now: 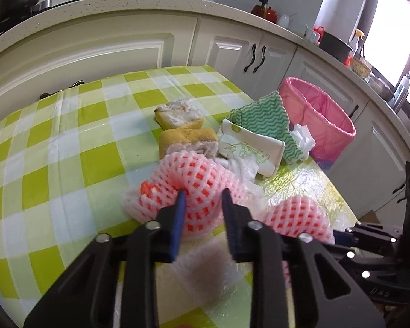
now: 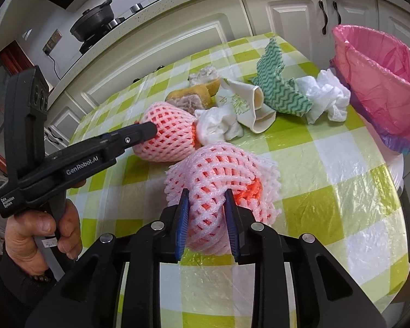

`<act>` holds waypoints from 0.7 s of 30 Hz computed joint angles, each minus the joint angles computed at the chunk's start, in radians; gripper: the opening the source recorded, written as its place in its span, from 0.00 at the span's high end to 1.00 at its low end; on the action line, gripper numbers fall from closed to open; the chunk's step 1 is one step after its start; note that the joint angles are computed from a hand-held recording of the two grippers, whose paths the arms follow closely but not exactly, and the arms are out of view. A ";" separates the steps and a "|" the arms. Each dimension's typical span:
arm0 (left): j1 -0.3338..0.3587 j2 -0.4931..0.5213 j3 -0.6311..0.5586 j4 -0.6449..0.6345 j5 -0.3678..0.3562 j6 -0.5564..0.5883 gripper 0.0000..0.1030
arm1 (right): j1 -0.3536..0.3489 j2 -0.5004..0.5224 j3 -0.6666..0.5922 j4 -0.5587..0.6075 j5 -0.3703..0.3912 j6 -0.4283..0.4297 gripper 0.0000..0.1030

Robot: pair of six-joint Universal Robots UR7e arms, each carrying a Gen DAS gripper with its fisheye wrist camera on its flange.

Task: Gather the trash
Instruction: 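Grasp a pink foam net with the right tool while the left tool grasps another net, then carry both pink foam nets over the bin and open both tools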

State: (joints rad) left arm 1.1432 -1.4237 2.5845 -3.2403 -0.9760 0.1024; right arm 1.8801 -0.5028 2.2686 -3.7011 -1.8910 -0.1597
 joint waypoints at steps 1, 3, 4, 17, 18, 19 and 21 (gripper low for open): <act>-0.003 0.000 0.002 0.003 0.003 0.001 0.81 | -0.004 -0.007 0.005 -0.003 0.005 -0.001 0.75; -0.014 -0.007 0.009 0.007 0.011 -0.007 0.82 | -0.008 -0.020 0.017 -0.014 0.008 -0.004 0.75; -0.018 -0.012 0.012 0.007 0.011 -0.012 0.82 | -0.010 -0.026 0.021 -0.018 0.009 -0.006 0.75; -0.153 -0.193 0.088 0.067 0.085 -0.097 0.83 | -0.038 -0.127 0.097 -0.125 -0.007 -0.054 0.75; -0.167 -0.200 0.090 0.062 0.091 -0.098 0.83 | -0.040 -0.134 0.100 -0.133 -0.009 -0.057 0.75; -0.176 -0.204 0.090 0.062 0.095 -0.101 0.83 | -0.041 -0.142 0.103 -0.142 -0.011 -0.063 0.75; -0.197 -0.206 0.087 0.055 0.101 -0.103 0.83 | -0.042 -0.156 0.107 -0.162 -0.021 -0.076 0.75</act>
